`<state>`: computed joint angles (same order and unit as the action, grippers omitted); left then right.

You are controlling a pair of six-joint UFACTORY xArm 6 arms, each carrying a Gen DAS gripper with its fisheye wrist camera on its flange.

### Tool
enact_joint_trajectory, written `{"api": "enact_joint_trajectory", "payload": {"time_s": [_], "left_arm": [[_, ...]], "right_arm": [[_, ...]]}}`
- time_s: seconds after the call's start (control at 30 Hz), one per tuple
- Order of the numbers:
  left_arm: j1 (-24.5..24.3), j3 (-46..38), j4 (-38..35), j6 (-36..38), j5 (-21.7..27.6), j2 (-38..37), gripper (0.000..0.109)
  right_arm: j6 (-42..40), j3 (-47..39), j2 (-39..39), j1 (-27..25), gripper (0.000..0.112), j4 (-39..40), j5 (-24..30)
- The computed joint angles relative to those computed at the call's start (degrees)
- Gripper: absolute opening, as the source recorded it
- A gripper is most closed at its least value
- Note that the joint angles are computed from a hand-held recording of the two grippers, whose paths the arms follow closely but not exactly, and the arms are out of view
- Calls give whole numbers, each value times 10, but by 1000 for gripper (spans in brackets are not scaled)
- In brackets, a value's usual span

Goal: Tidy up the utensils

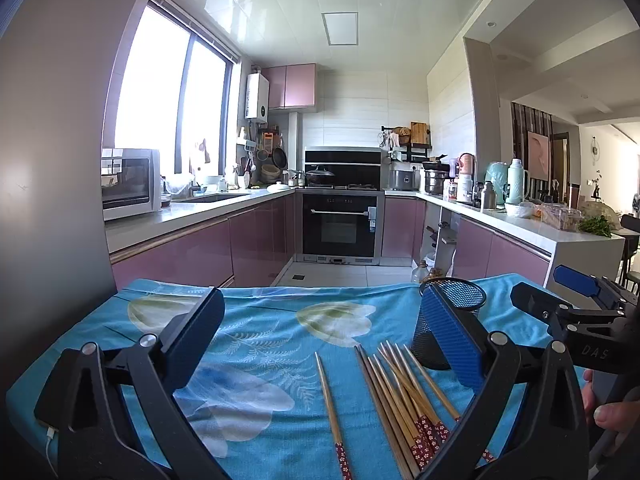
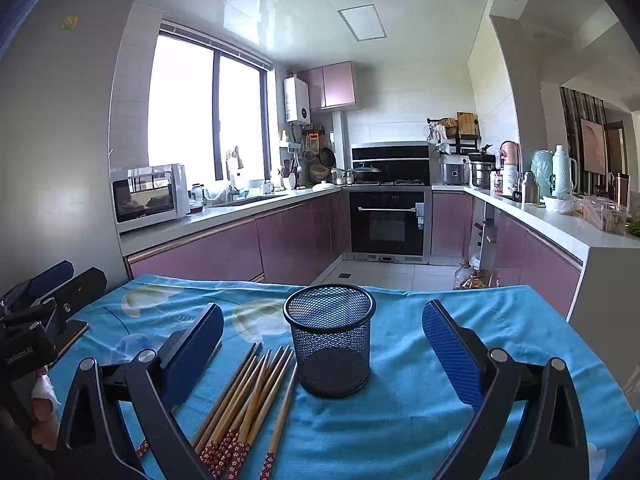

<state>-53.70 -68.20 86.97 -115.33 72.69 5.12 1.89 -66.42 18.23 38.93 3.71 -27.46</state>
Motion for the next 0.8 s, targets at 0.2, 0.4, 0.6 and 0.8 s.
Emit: {"api": "enact_joint_trajectory", "payload": {"time_s": [0.2,0.4,0.6,0.8], "left_arm": [[1,0,2,-3,-3,0,97],[3,3,4,-10,-6,2,97],[3,2,4,-9,-6,3,97],[3,3,5,-10,-6,2,97]], "right_arm": [[4,-1,1,-2,96,-6,-1],[4,-1,2,-2,96,-6,0],[11,-3,3,-3,96,-14,2],[9,-3,3,-2,96,-11,2]]}}
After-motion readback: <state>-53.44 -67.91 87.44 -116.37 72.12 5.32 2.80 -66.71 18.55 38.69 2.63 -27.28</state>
